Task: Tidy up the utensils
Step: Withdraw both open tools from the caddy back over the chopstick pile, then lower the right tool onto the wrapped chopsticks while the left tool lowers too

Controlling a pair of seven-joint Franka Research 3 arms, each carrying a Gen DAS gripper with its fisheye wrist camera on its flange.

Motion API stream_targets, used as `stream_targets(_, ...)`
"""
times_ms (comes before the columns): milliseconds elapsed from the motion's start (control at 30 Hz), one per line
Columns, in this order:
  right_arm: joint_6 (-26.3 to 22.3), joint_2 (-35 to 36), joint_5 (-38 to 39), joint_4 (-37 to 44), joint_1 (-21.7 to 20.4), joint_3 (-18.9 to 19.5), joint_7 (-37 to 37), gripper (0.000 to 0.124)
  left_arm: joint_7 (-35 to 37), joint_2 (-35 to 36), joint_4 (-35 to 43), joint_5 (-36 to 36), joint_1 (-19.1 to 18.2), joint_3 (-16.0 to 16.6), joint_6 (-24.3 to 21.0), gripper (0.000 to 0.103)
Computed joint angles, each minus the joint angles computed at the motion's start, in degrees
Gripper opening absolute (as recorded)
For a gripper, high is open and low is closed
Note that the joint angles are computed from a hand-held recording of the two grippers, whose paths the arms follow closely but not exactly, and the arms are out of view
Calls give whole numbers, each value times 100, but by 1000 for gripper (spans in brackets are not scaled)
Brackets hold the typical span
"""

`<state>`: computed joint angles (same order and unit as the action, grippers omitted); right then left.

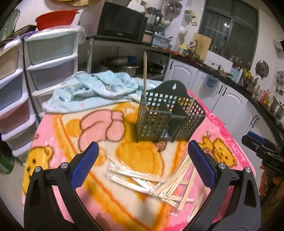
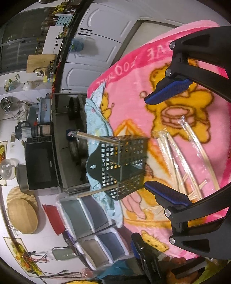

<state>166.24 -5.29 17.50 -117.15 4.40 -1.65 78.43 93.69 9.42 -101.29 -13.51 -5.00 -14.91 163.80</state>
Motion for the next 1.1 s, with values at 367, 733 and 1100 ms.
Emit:
stream_targets(367, -160, 34, -364, -148, -52, 31, 287, 85, 30, -126, -363, -121, 9, 54, -109, 92)
stream_targets(733, -267, 163, -484, -168, 7, 51, 264, 85, -53, -115, -486, 44, -52, 100, -257, 92)
stream_targets(1100, -432, 293, -592, -115, 32, 46, 305, 85, -108, -75, -536, 62, -15, 133, -446, 92)
